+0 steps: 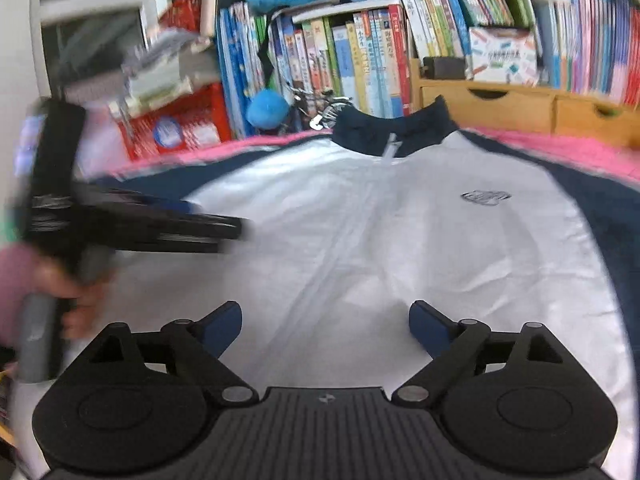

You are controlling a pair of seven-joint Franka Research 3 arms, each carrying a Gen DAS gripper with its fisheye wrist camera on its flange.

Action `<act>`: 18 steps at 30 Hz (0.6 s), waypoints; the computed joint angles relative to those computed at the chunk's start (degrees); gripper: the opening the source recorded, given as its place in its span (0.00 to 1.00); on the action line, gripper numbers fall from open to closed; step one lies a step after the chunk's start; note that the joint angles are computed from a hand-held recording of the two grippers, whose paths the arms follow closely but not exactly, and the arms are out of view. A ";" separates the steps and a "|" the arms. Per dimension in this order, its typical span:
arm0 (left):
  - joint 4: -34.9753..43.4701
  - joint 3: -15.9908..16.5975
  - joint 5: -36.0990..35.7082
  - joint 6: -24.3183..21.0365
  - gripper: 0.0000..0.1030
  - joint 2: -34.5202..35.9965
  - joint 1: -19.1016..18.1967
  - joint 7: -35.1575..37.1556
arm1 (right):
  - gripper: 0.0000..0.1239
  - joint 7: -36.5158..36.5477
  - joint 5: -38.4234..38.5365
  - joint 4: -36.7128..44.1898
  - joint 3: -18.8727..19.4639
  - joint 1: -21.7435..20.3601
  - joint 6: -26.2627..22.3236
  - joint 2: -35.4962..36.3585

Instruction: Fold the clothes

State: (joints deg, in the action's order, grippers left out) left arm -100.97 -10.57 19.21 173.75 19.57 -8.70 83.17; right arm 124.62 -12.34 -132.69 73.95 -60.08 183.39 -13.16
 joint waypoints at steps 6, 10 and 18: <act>-5.24 1.54 -0.79 0.81 0.73 -4.53 2.67 -3.20 | 0.74 6.41 1.72 -5.63 -6.42 4.08 -6.06 -15.44; -8.97 7.07 6.01 2.26 0.73 -7.74 0.39 -10.15 | 0.76 12.68 0.81 -10.50 -9.45 4.44 -10.74 -24.96; -21.55 -0.07 -5.98 6.10 0.71 -17.67 6.60 -0.12 | 0.74 20.83 -2.76 -18.54 -15.69 10.38 -14.77 -35.75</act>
